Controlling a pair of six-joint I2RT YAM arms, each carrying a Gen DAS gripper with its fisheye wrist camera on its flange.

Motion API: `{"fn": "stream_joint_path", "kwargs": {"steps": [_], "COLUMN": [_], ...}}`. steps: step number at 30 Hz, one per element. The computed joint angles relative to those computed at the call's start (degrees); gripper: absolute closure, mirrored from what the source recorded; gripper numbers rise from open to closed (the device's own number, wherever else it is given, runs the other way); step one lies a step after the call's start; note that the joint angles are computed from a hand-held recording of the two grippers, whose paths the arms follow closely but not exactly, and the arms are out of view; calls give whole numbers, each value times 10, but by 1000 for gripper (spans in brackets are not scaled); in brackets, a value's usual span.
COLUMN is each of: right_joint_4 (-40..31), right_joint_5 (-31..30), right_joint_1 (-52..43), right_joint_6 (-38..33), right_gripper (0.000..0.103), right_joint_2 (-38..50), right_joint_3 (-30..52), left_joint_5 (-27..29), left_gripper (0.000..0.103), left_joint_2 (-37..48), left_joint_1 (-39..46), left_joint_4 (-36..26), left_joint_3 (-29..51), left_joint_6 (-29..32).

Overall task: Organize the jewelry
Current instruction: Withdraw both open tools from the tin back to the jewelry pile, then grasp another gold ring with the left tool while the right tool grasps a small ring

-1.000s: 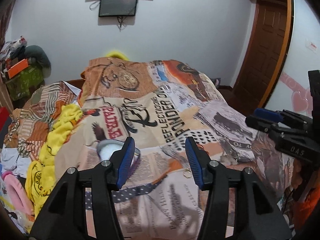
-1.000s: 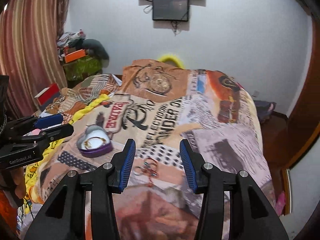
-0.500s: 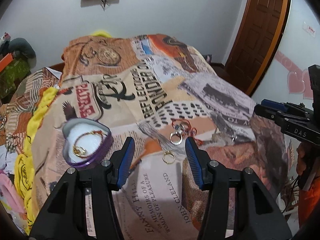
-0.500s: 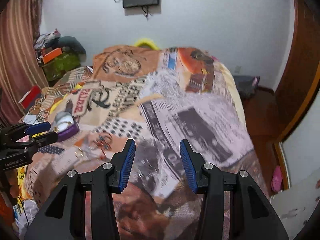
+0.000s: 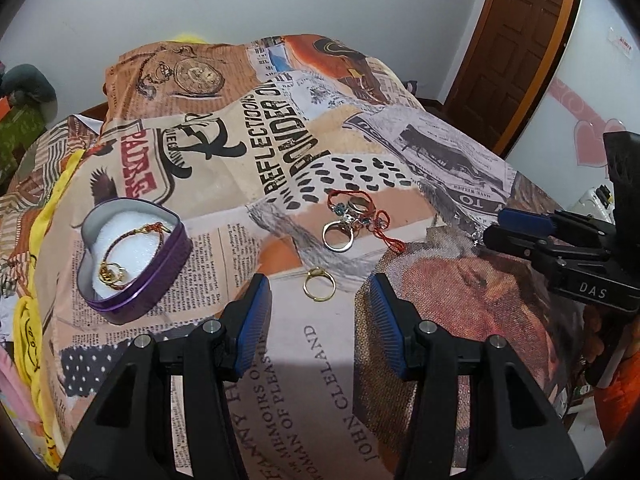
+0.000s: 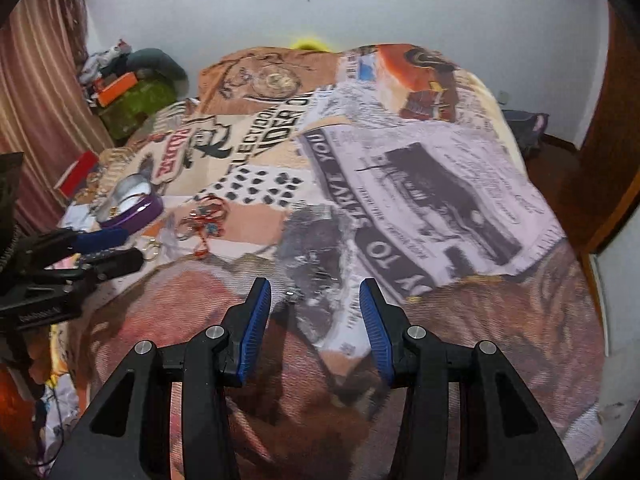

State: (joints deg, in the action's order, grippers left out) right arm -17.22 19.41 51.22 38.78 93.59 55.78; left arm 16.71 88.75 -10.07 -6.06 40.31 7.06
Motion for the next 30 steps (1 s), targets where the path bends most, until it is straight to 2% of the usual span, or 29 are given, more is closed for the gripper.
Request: {"fn": "stream_joint_path", "kwargs": {"steps": [4,7,11,13,18,24,28,30], "right_joint_4": [15,15,17,22,31,55,61,63], "right_joint_5": [-17,-28,-11,-12,-5,-3,-7,-9], "right_joint_1": [-1,-6,2,1,3,3,2,2], "right_joint_6": [-16,-24,-34,-39,-44,-42,-37,-33], "right_gripper": [78,85,87,92,93,94,94,94], "right_joint_2": [11,34,40,41,43,39,34,30], "right_joint_3": [4,16,15,13,8,-8,-13,-15], "left_joint_5": [1,-4,-10,-12,-5,1,-12,-12], "left_gripper": [53,54,56,60,74,74,84,85], "left_joint_2": [11,19,20,24,35,49,50,51], "left_joint_1": [0,-2,-5,-4,-8,-11,-15,-14], "left_joint_4": [7,14,26,29,27,33,42,43], "left_joint_3": [1,1,-4,-3,6,11,9,8], "left_joint_6": [-3,-2,3,3,10,14,7,5]}}
